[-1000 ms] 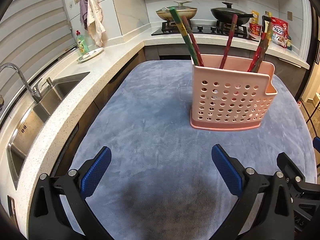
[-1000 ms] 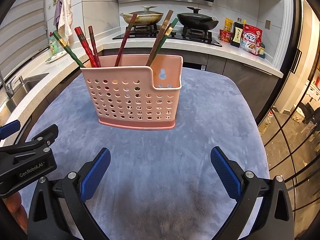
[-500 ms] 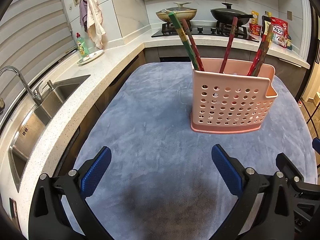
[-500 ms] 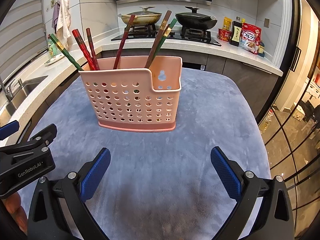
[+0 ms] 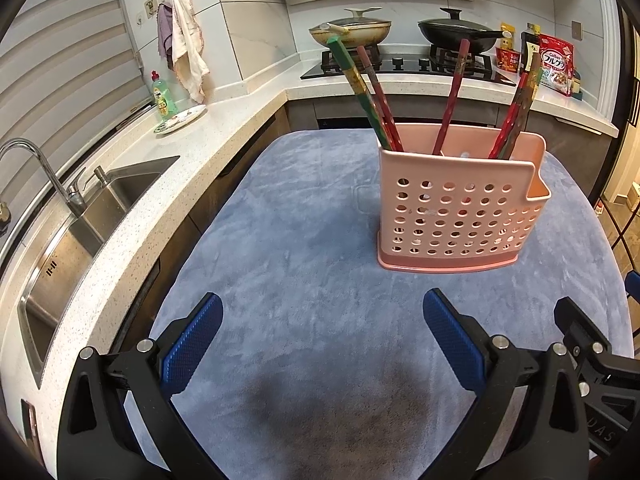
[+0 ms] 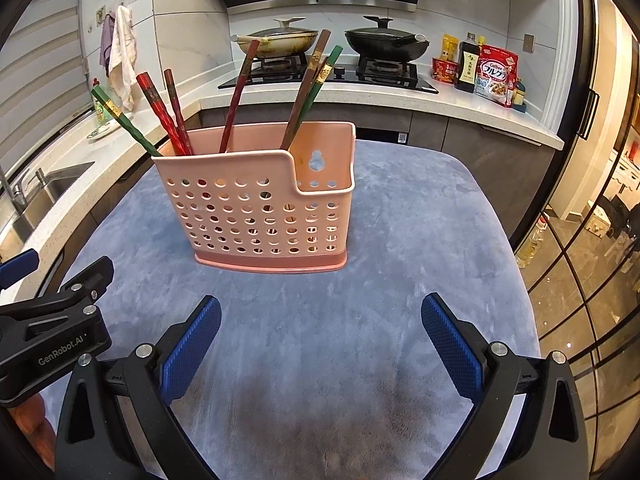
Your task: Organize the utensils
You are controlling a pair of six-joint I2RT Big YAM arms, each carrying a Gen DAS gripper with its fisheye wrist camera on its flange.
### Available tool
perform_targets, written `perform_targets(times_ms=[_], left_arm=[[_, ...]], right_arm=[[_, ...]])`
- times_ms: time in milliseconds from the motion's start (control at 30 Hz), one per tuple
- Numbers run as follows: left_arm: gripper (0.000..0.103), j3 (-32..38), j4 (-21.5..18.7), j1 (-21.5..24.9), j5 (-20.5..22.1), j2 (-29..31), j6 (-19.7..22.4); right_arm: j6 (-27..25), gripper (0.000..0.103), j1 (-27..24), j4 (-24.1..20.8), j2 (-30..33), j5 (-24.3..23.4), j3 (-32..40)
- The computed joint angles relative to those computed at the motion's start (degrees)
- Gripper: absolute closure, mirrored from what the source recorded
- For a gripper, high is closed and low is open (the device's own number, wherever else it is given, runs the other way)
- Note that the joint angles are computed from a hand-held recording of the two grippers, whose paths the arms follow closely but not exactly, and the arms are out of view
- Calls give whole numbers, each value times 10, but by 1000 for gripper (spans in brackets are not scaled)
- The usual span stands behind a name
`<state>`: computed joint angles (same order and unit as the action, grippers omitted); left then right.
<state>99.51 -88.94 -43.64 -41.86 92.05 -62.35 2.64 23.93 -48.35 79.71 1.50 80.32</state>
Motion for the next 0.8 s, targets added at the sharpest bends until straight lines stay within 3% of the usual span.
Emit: perform_targets(times_ms=[800], left_arm=[[7,13,11,12,-6,13,19]], right_arm=[[5,6,-5,-3,26,-6,26]])
